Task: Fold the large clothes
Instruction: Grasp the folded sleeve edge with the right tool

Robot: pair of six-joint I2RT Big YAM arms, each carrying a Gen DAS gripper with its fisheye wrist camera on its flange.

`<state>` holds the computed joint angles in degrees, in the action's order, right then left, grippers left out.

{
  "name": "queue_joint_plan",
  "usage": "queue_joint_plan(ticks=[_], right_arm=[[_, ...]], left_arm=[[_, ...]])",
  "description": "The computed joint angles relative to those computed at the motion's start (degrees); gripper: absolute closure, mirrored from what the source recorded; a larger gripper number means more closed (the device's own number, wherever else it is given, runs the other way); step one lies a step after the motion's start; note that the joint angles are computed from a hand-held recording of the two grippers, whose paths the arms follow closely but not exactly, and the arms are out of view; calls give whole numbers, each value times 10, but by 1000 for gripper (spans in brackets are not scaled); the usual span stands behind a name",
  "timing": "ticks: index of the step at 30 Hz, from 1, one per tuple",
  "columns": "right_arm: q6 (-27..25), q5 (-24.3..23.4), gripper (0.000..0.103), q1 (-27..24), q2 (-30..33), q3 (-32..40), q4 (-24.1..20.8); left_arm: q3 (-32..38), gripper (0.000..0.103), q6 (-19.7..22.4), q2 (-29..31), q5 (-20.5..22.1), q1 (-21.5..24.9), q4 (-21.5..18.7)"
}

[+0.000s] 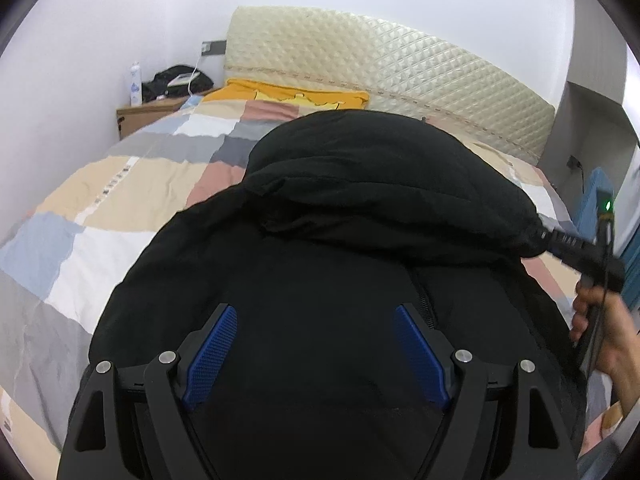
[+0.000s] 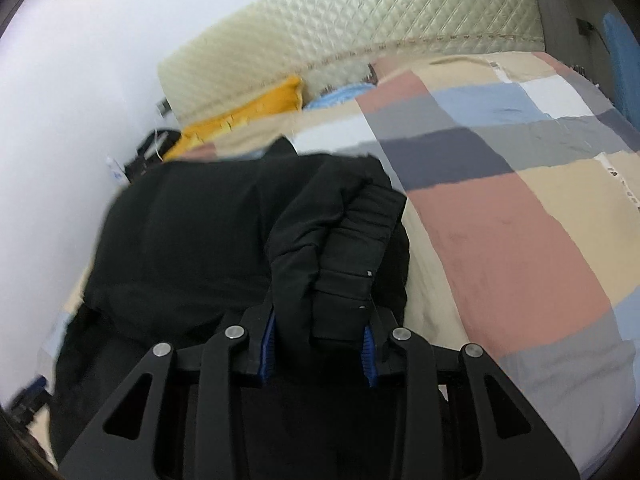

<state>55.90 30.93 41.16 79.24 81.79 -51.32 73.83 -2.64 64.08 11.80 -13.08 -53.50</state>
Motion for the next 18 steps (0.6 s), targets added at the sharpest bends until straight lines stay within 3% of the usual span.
queue_joint_plan(ticks=[5,8,12,18], right_arm=[[-6,6,67,2,28,28,-46],[-12,28,61,14,33,52,-79],[5,59,55,42,27,73,-113],[44,89,52,98,40,129,-191]], left_arm=[[0,22,7,-1,1,0,1],[3,22,8,-2,0,0,-1],[4,22,7,-5,0,-5,-7],[-11,22,36,-40,-25,-26,17]])
